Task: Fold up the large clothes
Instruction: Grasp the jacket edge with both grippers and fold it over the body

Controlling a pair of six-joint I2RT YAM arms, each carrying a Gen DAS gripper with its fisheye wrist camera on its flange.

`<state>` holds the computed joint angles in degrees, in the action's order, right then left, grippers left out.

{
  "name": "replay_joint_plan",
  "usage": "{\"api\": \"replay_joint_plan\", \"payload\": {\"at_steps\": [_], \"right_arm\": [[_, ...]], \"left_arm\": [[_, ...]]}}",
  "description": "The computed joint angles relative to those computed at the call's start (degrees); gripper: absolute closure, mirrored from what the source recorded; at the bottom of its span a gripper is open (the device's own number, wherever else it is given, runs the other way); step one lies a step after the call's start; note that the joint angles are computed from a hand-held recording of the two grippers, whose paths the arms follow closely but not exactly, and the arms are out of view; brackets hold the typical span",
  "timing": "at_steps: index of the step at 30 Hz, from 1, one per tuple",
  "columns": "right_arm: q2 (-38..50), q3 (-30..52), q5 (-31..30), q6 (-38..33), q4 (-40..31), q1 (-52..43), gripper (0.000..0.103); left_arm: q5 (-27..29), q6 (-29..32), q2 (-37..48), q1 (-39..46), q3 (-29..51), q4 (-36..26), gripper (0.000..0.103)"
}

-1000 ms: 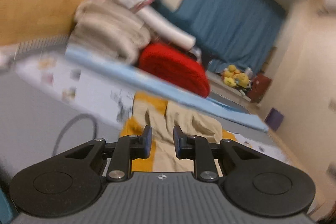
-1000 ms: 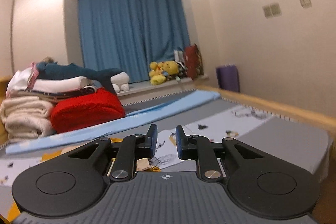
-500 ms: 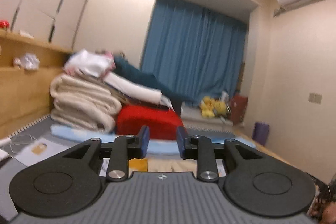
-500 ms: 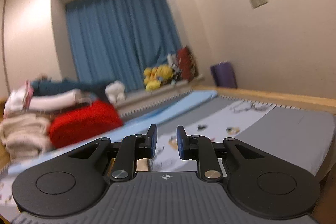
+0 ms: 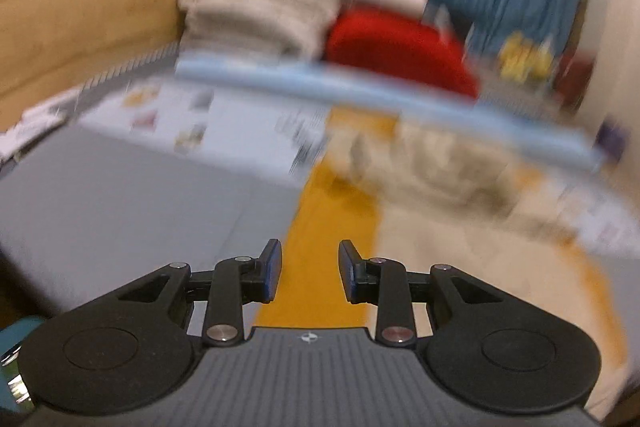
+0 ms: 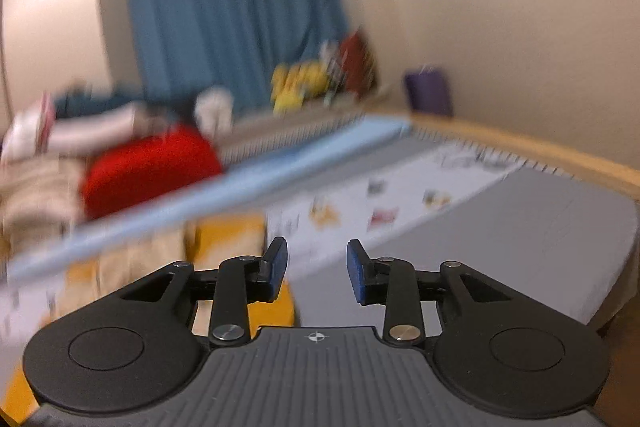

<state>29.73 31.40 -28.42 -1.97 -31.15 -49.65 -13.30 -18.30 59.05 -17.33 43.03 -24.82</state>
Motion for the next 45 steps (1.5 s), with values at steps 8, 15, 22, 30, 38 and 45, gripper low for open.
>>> {"api": "replay_joint_plan", "payload": {"at_steps": [8,15,22,30,38,45], "right_arm": [[17.82,-0.41,16.25,1.92,-0.97,18.83,0.069],[29.28,-2.30,20.83,4.47,-1.41,22.64,0.069],[29.70,-2.95,20.45,4.33,-0.15,24.31,0.099],[24.15,-1.22,21.77,5.64,-2.61,22.23,0.103],[30.54,-1.74,26.98,6.66,-0.49,26.94,0.088],[31.30,-2.00,27.87,6.50,-0.10,27.42,0.083]], "left_arm": [[12.30,1.59,20.27,14.96,5.67,-4.91,0.059],[12.53,3.94,25.37,15.32,6.56,-4.72,0.057],[13.73,7.00,18.91,13.42,3.91,-6.13,0.102],[18.18,5.43,20.03,16.31,5.54,-11.77,0.096],[16.96,4.96,24.36,16.18,7.53,-11.52,0.074],[15.58,5.85,24.66,14.68,6.36,-10.07,0.076]]}}
